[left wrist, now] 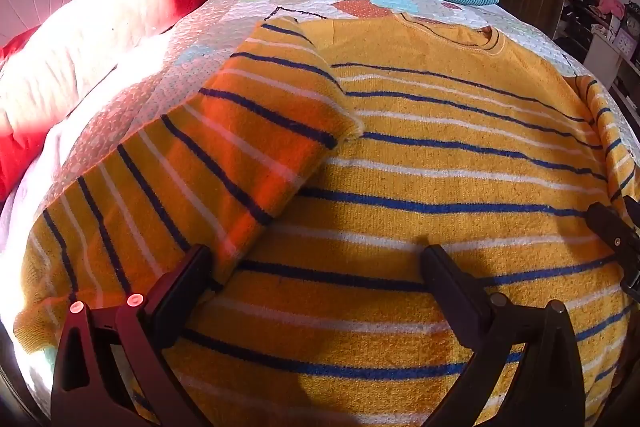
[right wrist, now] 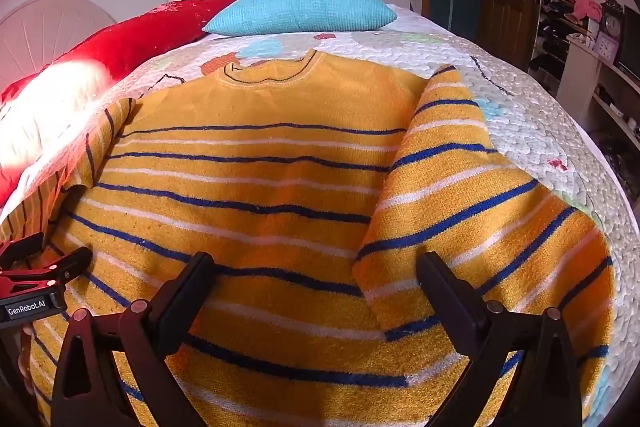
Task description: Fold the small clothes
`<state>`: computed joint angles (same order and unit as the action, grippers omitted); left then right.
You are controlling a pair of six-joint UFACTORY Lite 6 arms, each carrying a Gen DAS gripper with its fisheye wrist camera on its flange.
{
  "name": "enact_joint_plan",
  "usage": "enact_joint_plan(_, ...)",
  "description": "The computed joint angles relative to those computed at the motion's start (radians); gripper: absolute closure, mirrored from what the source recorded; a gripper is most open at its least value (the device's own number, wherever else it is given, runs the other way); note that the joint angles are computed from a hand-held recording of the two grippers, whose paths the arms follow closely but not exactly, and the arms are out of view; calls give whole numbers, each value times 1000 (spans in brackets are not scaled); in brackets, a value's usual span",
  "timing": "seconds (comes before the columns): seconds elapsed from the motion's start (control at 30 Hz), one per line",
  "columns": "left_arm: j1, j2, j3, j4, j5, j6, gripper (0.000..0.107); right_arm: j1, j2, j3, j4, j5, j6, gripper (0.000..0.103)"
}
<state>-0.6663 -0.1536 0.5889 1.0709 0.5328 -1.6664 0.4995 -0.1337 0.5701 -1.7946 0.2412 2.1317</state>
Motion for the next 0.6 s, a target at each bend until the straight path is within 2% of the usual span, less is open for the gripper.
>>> enact_joint_plan(0.07, 9, 0, -5, 36, -3, -18, 4, 16, 7, 4, 10, 19, -5, 0)
enact_joint_plan(0.13, -33, -20, -45, 105, 21, -121, 4, 22, 9, 6, 17, 22, -7, 0)
enact_joint_plan(0.3, -82, -14, -40, 125, 84, -159, 4, 16, -6, 2, 31, 15, -24, 0)
enact_joint_plan(0.47, -98, 11, -33, 139, 92, -194, 4, -7, -14, -1, 21, 0, -32, 0)
enact_joint_plan(0.6, -101, 2, -32, 117, 101, -173, 4, 41, 10, 1, 25, 48, -9, 0)
